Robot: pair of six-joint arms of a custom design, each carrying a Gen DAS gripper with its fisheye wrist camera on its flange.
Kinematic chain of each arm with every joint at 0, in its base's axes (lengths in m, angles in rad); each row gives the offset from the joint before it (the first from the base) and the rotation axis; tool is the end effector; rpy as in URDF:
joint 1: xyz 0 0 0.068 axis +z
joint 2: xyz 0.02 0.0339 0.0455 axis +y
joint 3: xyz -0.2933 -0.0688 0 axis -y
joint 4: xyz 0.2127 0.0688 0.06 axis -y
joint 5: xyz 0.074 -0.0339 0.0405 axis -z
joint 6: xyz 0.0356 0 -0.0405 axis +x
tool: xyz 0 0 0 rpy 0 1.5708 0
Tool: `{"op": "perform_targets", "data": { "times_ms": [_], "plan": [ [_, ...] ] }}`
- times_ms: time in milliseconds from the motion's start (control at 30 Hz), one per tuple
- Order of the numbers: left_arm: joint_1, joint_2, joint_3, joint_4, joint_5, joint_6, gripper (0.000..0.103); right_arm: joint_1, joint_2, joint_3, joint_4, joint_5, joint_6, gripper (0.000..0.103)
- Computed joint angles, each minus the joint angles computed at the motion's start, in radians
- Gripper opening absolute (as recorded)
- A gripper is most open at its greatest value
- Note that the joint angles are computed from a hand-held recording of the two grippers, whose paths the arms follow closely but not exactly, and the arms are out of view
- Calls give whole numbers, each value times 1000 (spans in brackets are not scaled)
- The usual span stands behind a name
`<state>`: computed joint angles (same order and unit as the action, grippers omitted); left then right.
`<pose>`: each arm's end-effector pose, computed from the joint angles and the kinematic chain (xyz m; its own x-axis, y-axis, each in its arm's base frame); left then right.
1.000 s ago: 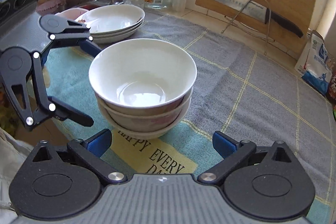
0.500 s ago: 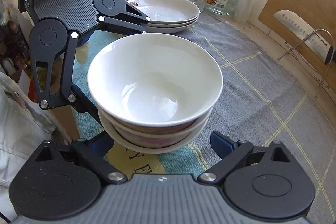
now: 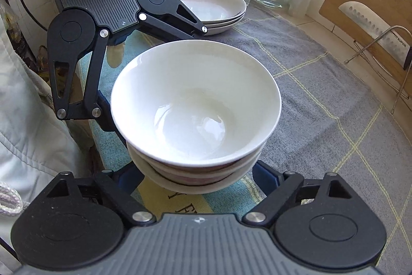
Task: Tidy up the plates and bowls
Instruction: 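Lift and carry the bowl stack toward the plate stack with both tools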
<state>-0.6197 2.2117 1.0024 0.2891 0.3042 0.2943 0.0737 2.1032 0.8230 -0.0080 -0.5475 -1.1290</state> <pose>0.3130 -0.2364 0.0850 -0.4163 0.6370 -0.6488 0.8595 0.5084 -0.0524 0.3142 0.0418 0.0794 -0.2218 -0.7903 -0.5711 -0.9545 0.2956 -0.0383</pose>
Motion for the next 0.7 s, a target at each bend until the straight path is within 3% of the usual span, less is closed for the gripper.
{"op": "perform_targets", "data": {
  "times_ms": [400, 700],
  "plan": [
    [53, 15, 46, -69, 110, 108, 86, 23, 17, 50, -60, 15, 34, 90],
    [54, 27, 62, -71, 104, 146, 87, 26, 19, 74, -96, 21, 16, 90]
  ]
}}
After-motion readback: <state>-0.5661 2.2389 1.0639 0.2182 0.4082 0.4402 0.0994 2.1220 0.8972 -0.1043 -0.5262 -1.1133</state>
